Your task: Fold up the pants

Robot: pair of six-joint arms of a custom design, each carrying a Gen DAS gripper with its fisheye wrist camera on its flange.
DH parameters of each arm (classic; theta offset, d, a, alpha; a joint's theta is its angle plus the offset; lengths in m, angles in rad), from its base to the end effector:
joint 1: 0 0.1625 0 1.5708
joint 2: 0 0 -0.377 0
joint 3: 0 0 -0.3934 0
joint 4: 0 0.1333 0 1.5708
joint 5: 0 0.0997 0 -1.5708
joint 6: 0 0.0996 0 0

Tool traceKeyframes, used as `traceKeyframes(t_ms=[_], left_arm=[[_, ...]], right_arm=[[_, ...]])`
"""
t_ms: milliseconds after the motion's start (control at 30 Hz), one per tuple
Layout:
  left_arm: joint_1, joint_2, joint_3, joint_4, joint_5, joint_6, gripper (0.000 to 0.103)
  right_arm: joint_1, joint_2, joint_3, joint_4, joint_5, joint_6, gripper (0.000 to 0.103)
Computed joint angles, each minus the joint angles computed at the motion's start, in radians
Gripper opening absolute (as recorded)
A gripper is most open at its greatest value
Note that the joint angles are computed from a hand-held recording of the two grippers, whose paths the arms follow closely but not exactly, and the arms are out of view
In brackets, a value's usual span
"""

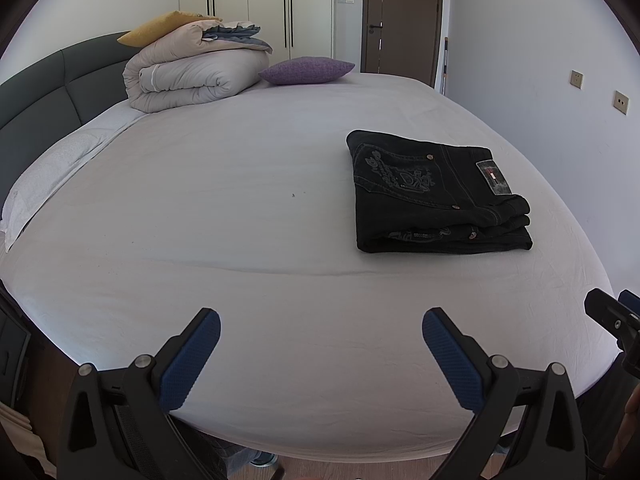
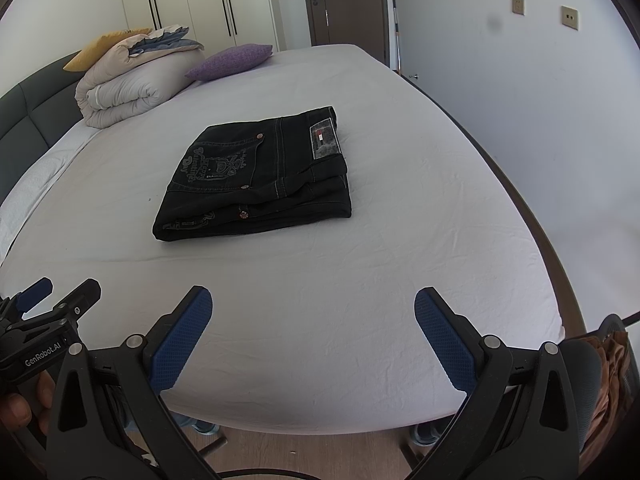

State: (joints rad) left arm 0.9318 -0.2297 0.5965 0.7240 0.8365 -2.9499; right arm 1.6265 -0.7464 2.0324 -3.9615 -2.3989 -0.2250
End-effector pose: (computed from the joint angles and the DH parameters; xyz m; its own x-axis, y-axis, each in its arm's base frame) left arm -0.2450 -0.6652 -0.0044 -0.6653 0.3264 -0.6714 0.6680 0.6619 -0.3401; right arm 0.0872 -0.4882 0.0997 -0.6883 0.5037 0.5220 -0.1832 0.5756 -0.7970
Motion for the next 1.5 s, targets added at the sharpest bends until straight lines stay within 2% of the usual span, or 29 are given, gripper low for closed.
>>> traceKeyframes(t_ms=[1300, 1500], left_arm=[[0.001, 0.004, -0.008, 0.013, 0.003, -0.008, 0.103], [-0.004, -0.023, 0.043, -0.015, -0.001, -0.013, 0.103]], right_arm=[[-0.002, -0.003, 0.002, 0.012, 0.006, 0.006, 0.103], [-0.008, 0.003, -0.001, 0.012, 0.014, 0.006, 0.103]])
